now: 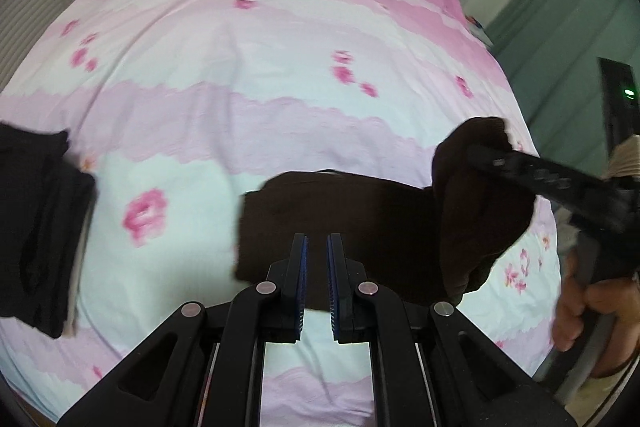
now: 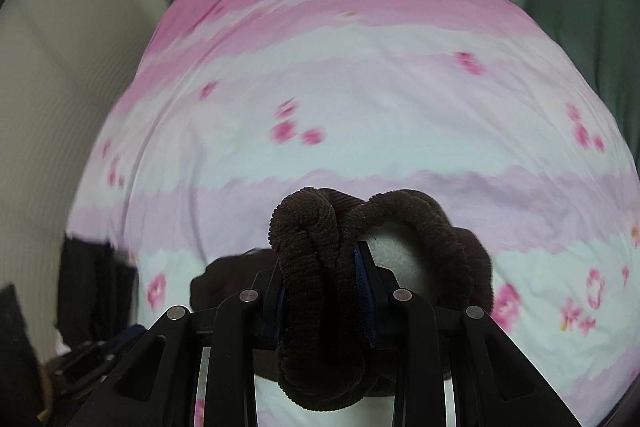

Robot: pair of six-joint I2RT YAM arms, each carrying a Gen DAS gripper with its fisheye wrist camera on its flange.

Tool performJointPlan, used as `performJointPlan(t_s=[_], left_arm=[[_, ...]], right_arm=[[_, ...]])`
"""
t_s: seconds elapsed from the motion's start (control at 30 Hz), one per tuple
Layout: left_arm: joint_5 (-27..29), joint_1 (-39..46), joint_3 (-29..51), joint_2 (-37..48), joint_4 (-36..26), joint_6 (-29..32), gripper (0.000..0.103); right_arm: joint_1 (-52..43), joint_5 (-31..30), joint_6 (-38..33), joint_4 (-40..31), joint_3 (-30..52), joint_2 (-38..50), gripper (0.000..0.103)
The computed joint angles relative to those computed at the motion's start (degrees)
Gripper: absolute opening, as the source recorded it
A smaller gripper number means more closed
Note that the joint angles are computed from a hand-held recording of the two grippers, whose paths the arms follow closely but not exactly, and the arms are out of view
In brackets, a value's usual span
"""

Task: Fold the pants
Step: 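Open the right gripper and release the hems onto the folded pants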

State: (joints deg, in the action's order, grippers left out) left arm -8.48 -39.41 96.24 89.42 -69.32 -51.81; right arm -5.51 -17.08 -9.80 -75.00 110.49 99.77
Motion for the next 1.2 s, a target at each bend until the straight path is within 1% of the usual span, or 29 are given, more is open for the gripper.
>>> performJointPlan(t_s=[0.1,0.2,0.3,0.43,0.47,0.5,0.53,0.57,0.6,0.63,0.67,0.7,0.73,0.8,0.87,0.93,1.0,1.07,1.1,1.2], left_arm=[[0.18,1.48,-7.03,-6.73,0.21,-0.35,0.011],[0.96,2.93,-13.04,-11.99,0.17,-1.05,0.011],[1.76,4.68,-17.61,-16.20,-0.23,-1.70,0.011],[1.19,6.21,-21.63,-20.70,-1.93,-2.61,0.011],[1.18,6.61,-22.20,-21.24,-2.24,-2.65,0.013],[1.37,7.19,-22.78,-21.90,-2.77,-2.73,0.018],[1.74,7.71,-23.15,-22.38,-3.14,-2.83,0.022],[2.33,8.43,-23.69,-23.23,-3.40,-3.29,0.031],[2.46,8.73,-24.00,-23.88,-3.48,-3.63,0.039],[2.23,8.94,-24.07,-24.60,-3.87,-4.24,0.043],[1.90,8.89,-23.86,-24.78,-4.16,-4.65,0.049],[1.20,8.69,-23.52,-25.16,-4.59,-5.04,0.053],[0.69,8.55,-23.18,-25.25,-4.88,-5.02,0.054],[-0.90,7.68,-21.65,-24.60,-6.08,-4.57,0.056],[-3.59,6.35,-19.23,-22.71,-8.18,-4.43,0.057],[-5.26,5.55,-17.11,-21.09,-10.10,-3.95,0.057],[-6.22,5.16,-15.02,-20.05,-11.65,-4.10,0.062],[-6.51,5.55,-12.89,-19.21,-12.96,-4.81,0.068],[-6.93,5.75,-11.60,-18.55,-13.93,-5.19,0.070],[-9.41,5.64,-7.47,-16.03,-17.55,-5.82,0.071]], right_arm=[[9.88,5.76,3.55,4.12,-6.23,-2.46,0.030],[18.32,9.77,6.21,7.80,-12.27,-3.46,0.030],[25.34,14.13,7.79,9.95,-16.28,-2.21,0.030],[31.42,18.88,9.12,11.60,-19.58,-0.22,0.031],[32.26,19.73,9.37,11.78,-20.07,0.26,0.034],[33.07,20.31,9.70,11.62,-20.04,0.95,0.036],[33.47,20.42,9.80,11.53,-20.02,1.26,0.044],[33.95,20.09,9.84,11.03,-19.58,1.78,0.054],[34.31,19.60,10.01,10.66,-18.91,2.34,0.060],[34.62,18.61,10.21,10.17,-18.32,2.55,0.070],[34.85,17.76,10.61,9.82,-18.01,2.19,0.074],[35.22,17.62,11.25,9.73,-17.83,1.76,0.074],[35.56,17.27,12.12,9.44,-17.54,1.11,0.074],[34.68,14.29,12.83,7.65,-16.81,-0.84,0.075],[33.69,10.97,12.98,6.24,-16.05,-3.07,0.085],[33.32,9.37,13.48,4.43,-13.95,-3.14,0.086],[32.95,8.62,14.42,0.66,-9.67,-1.20,0.086],[32.73,9.37,15.42,-3.59,-4.99,1.13,0.086],[32.94,11.04,16.28,-5.13,-2.99,1.71,0.086],[34.95,18.33,17.33,-7.40,0.34,1.80,0.086]])
